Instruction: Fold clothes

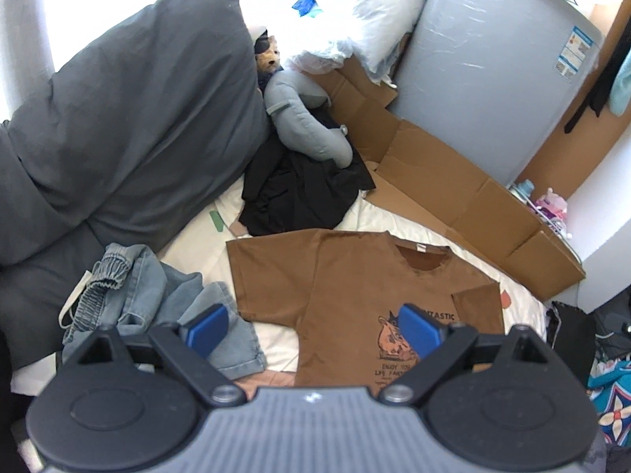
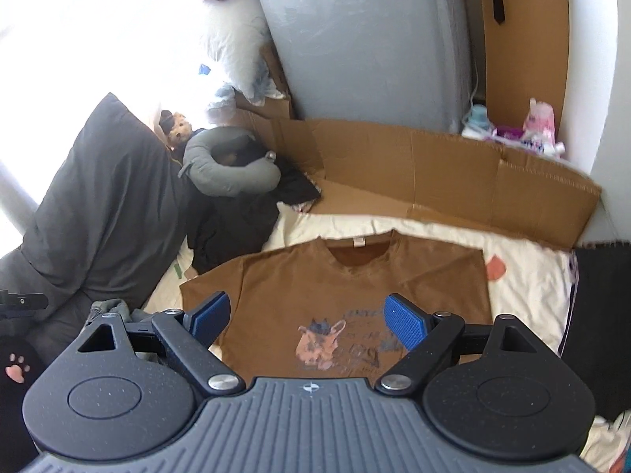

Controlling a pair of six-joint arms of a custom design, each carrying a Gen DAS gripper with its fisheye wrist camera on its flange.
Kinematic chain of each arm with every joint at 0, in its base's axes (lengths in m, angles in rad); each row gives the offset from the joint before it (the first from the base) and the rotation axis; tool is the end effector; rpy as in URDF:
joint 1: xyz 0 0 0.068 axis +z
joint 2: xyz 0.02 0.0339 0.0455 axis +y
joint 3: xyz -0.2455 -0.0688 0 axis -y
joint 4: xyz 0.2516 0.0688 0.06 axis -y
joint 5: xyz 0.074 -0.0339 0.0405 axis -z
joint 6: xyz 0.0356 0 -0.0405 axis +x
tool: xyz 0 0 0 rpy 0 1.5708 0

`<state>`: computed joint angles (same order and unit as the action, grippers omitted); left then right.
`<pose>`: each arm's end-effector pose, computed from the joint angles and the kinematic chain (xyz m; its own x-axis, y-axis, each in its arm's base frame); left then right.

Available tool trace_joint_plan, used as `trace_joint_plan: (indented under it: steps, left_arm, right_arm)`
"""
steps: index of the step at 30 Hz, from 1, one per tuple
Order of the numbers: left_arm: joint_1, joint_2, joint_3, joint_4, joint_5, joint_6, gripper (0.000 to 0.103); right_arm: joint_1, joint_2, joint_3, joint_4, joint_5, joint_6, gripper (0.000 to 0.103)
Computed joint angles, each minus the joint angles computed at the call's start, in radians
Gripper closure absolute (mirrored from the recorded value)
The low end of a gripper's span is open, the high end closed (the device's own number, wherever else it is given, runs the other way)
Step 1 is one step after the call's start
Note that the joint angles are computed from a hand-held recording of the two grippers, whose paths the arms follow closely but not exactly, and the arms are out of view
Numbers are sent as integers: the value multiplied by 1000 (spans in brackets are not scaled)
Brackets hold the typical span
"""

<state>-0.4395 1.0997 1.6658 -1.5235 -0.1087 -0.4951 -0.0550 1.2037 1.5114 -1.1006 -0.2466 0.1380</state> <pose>0.1389 -0.0611 0.4284 -0.8252 -0.1339 -0.5487 -0.0291 0.9803 -0.1954 0.2298 -0.0039 0.3987 -0.7208 0.1733 -0.6712 -0.0188 0.9630 0.2688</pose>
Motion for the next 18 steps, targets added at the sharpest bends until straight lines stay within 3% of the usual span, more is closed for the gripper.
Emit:
trace_joint_plan:
  steps: [11,18]
  left_arm:
    - [73,-35,-170,100,28,18,8]
    - [59,-71,-311,175,36,-14,8]
  right_arm:
    - [42,57,-62,100,9,-2,13]
    - [51,127,-94,163,-31,-92,13]
